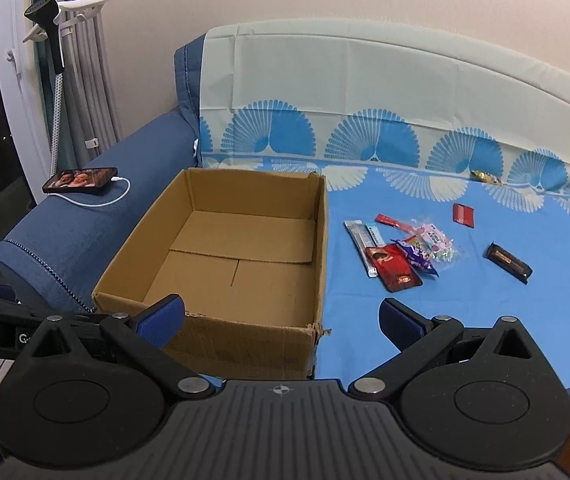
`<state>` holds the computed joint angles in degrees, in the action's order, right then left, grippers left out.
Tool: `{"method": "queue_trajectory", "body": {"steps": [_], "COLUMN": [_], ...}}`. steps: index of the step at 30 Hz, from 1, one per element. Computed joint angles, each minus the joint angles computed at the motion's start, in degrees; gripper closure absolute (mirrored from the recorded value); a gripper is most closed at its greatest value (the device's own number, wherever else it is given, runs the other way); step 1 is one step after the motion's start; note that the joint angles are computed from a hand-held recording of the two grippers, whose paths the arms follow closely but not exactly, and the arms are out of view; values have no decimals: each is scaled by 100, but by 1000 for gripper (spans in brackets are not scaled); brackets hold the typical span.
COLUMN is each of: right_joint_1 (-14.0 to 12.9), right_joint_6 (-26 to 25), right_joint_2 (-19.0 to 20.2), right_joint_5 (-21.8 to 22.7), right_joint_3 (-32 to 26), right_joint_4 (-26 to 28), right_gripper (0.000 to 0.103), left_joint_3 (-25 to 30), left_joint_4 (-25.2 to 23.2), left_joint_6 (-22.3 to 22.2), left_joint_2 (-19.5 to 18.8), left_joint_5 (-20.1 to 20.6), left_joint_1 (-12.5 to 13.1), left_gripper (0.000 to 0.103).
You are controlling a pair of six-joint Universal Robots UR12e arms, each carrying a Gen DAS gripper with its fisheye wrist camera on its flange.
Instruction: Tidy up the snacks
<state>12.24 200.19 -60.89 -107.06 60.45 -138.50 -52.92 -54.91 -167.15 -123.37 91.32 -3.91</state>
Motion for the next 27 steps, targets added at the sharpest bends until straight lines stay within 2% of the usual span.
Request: {"method": "queue_trajectory", "body": {"steps": [27], "right_joint_1": [-39], "right_joint_6": [88], "right_joint_2": [59], "right_joint_5": [176], "right_joint_3": [-62], "right_joint_4": [188], "right_gripper": [0], "left_joint_3": [96], "left_joint_4": [-232], "left_joint_6": [66], "left_joint_2": [-89], "left_joint_5": [97], "left_joint_1": [-36], "left_gripper": [0]}}
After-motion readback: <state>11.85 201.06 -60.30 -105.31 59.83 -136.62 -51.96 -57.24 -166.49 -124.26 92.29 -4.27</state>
